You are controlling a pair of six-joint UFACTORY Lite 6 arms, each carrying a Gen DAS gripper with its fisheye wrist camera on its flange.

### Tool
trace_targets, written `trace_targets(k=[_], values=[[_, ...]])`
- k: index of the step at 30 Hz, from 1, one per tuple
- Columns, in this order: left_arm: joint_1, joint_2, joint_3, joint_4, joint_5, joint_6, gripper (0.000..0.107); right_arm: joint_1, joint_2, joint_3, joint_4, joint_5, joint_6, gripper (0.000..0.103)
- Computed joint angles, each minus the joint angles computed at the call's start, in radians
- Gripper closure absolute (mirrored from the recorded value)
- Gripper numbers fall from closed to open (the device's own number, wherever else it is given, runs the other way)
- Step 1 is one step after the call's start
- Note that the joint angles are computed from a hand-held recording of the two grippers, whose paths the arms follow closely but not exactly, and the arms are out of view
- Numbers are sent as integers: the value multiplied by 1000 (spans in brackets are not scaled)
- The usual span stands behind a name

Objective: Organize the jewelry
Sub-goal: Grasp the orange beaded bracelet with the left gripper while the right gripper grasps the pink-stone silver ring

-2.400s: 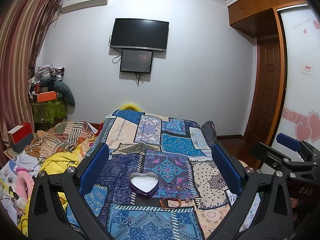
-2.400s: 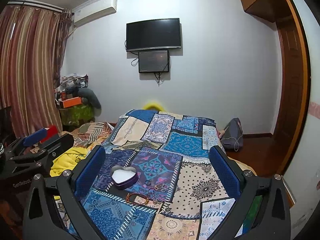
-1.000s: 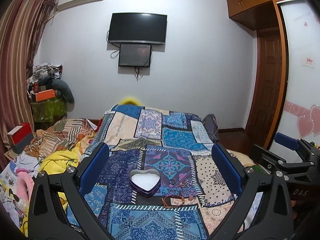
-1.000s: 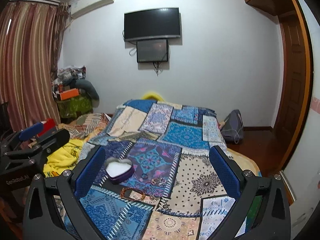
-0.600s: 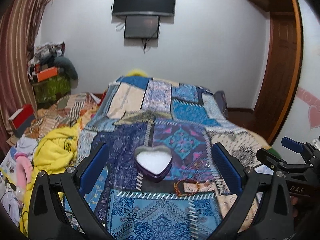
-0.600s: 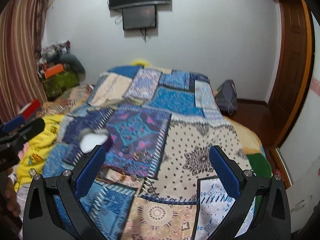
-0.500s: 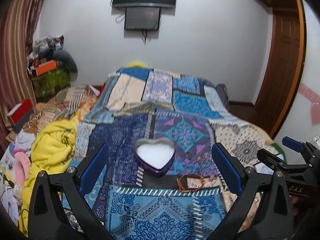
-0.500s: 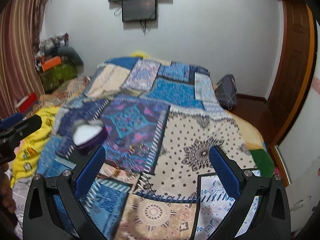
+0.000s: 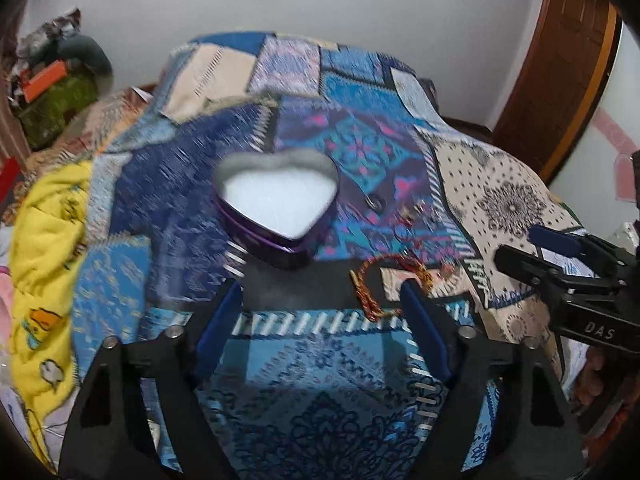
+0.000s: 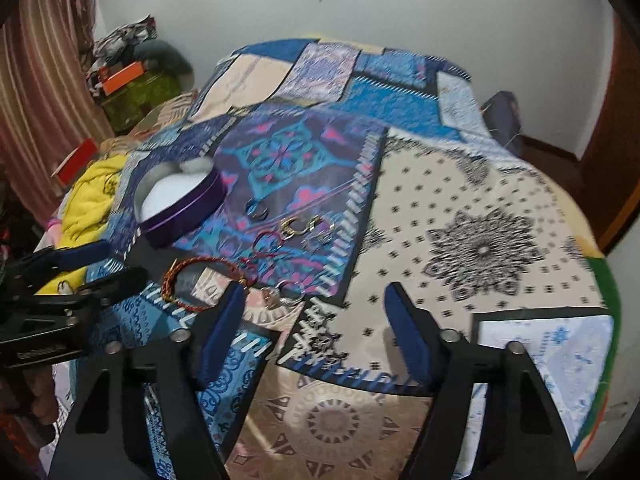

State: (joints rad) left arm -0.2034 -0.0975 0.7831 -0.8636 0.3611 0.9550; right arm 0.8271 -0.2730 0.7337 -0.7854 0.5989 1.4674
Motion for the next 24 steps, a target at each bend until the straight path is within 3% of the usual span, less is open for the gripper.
trace_targets(k=[3,7,10,14,16,18,20,24], values=[[-12,46,16,-34,12,45,46,-24,28,1,31,-63,-53,54],[-33,89,35,-34,17,41,69,-53,76,12,56,-117,-91,58],[-49,102,42,-43,-2,54,74,-86,113,15,87,-162,-120,58],[-59,137,57,-88,1,103,80,-110,147,11,124,-202,-156,66],[-37,162,72,-154,60,170,81,-100,138,2,102,-201,-130,66],[-26,188,90,-182,100,192,84,-94,132,-5,86,-199,-114,74],[-38,196,93,-167,79,171,94,-98,131,-7,84,-204,-112,75],[-50,193,86,-167,57,168,99,-106,125,-4,107,-205,-129,75]])
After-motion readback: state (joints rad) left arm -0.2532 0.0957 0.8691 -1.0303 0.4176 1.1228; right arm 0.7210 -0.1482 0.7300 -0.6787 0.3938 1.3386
